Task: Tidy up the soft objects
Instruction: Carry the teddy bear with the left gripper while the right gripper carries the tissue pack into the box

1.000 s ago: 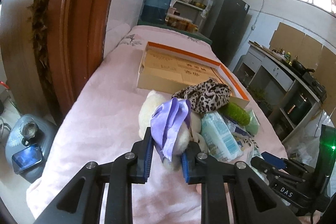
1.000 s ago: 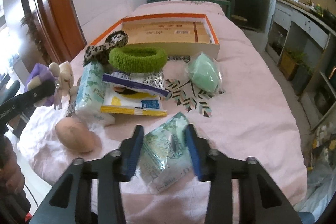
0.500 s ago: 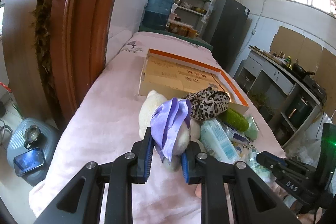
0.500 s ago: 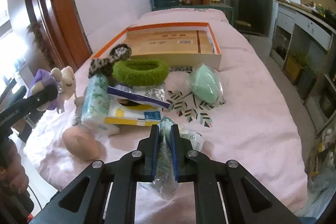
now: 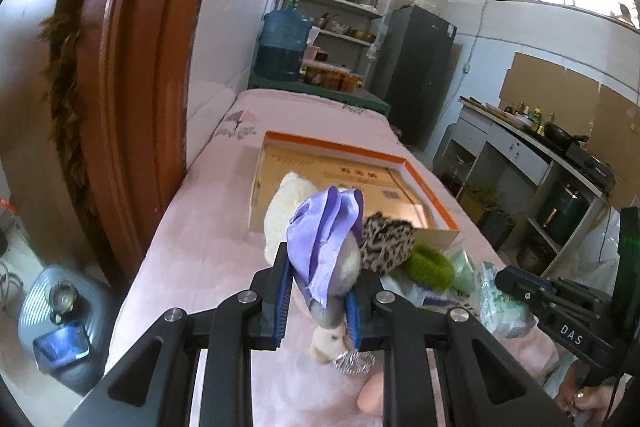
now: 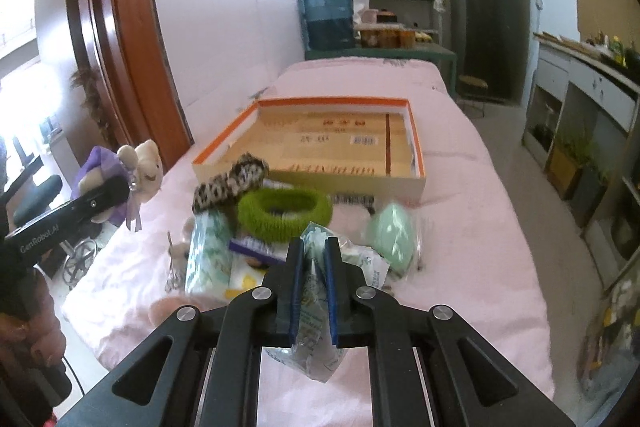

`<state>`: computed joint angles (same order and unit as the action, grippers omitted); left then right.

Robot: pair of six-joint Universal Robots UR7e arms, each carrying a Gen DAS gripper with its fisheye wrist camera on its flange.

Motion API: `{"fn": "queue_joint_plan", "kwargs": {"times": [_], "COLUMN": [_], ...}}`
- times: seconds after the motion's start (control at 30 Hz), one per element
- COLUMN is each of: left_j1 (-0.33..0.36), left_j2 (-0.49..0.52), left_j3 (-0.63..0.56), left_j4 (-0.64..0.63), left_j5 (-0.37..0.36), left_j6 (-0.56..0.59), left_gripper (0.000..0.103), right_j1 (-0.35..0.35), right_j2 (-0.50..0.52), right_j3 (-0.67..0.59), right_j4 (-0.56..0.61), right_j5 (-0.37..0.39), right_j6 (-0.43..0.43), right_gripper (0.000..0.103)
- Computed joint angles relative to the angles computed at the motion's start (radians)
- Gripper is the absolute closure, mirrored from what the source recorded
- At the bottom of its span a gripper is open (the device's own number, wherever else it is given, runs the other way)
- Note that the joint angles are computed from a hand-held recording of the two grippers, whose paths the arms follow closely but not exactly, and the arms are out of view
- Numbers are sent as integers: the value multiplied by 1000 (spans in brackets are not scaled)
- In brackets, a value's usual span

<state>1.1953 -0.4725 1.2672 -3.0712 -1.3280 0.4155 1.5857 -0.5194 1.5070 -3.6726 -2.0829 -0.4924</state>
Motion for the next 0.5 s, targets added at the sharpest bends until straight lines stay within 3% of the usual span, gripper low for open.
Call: {"fn": "queue_joint_plan", "kwargs": {"times": [0.5], "left_j1": [-20], "left_j2": [92], "left_j3": [-255], "left_j4": [170], "left_j5": [-45], "left_j6": [33], "left_gripper": [80], "right_j1": [5], "right_j2": [-10], "right_j3": [-135], "right_j4": [50], "right_j5": [58], "right_j6": [-91], "right_gripper": [93]}}
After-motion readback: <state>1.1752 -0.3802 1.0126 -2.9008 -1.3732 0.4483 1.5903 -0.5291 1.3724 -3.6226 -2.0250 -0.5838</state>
